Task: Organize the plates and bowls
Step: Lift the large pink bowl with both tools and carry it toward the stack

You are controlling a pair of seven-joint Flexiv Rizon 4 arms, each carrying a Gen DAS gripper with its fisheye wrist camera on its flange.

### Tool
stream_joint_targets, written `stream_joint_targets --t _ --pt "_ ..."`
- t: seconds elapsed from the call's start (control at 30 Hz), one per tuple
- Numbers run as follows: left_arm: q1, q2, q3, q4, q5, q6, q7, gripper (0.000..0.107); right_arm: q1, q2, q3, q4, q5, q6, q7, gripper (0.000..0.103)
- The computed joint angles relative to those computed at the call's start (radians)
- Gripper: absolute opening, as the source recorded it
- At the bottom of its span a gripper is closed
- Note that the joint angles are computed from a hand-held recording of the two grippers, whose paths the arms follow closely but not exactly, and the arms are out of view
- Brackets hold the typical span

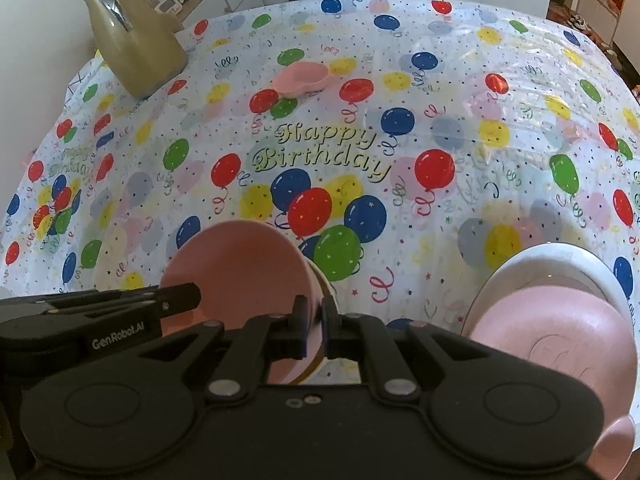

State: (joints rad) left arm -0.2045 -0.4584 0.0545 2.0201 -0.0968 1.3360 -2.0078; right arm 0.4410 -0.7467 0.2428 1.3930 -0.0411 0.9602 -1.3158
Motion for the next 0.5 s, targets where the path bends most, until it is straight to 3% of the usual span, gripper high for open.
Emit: stream_joint_targets --t 0.5 --pt "0.008 -0.013 -0.009 -0.003 -0.009 -0.002 0.007 0.008 -0.002 -0.013 0.001 -0.009 0.003 -0.012 0.009 0.007"
